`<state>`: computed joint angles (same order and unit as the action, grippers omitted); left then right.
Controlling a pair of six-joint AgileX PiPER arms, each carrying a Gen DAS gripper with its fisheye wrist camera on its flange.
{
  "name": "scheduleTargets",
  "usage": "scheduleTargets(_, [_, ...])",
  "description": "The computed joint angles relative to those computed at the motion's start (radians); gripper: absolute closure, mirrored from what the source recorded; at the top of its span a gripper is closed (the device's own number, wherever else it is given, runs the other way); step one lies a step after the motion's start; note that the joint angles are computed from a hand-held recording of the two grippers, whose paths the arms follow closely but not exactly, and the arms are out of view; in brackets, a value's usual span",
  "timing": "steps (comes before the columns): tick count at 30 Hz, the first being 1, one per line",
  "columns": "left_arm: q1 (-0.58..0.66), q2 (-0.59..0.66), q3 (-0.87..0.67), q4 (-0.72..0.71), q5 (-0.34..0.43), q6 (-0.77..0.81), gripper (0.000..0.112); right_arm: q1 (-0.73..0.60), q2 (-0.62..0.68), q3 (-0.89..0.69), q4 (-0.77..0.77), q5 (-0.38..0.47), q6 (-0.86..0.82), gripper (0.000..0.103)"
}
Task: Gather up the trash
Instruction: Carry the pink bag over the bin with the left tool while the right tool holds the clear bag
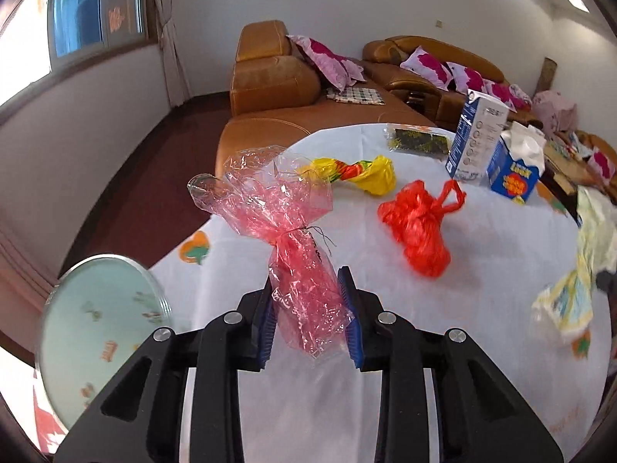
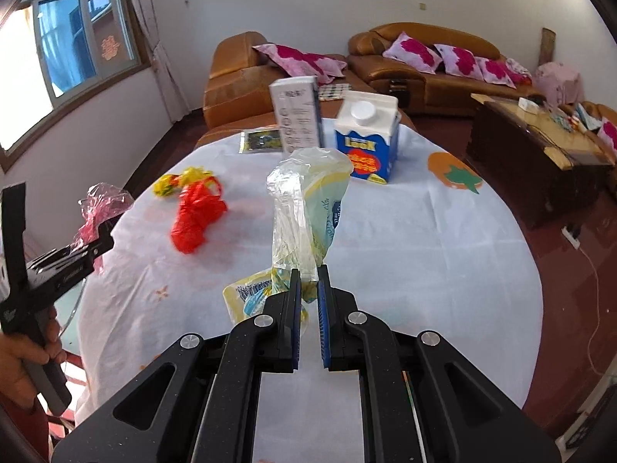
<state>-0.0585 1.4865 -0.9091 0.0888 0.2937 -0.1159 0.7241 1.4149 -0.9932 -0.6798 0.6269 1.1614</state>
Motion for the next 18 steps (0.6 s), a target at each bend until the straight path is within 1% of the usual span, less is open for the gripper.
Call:
scheduleTargets(3, [0.038, -0.077, 0.064, -0.028, 0.002, 0.053, 0.082, 0.039, 0.006, -0.016, 0.023, -0.001, 0.003, 0.094])
scheduleTargets(7, [0.105, -0.138, 0.113, -0.154, 0.011, 0.205, 0.082, 0.122, 0.048, -0.058, 0.001, 0.021, 0.049, 0.094])
scheduleTargets(10, [0.149, -0.185, 0.147, -0.187, 0.008, 0.264, 0.082, 0.177, 0.078, -0.096, -0.021, 0.041, 0.078, 0.094])
scheduleTargets(14, [0.210, -0.224, 0.177, -0.292, 0.012, 0.394, 0.082, 0.221, 0.108, -0.139, -0.034, 0.059, 0.088, 0.094])
scheduleTargets(16, [0.229, -0.233, 0.182, -0.324, 0.016, 0.432, 0.082, 0.235, 0.122, -0.160, -0.029, 0.066, 0.083, 0.094])
scheduleTargets(18, [0.261, -0.241, 0.188, -0.393, 0.025, 0.508, 0.081, 0.248, 0.134, -0.176, -0.029, 0.071, 0.079, 0.094])
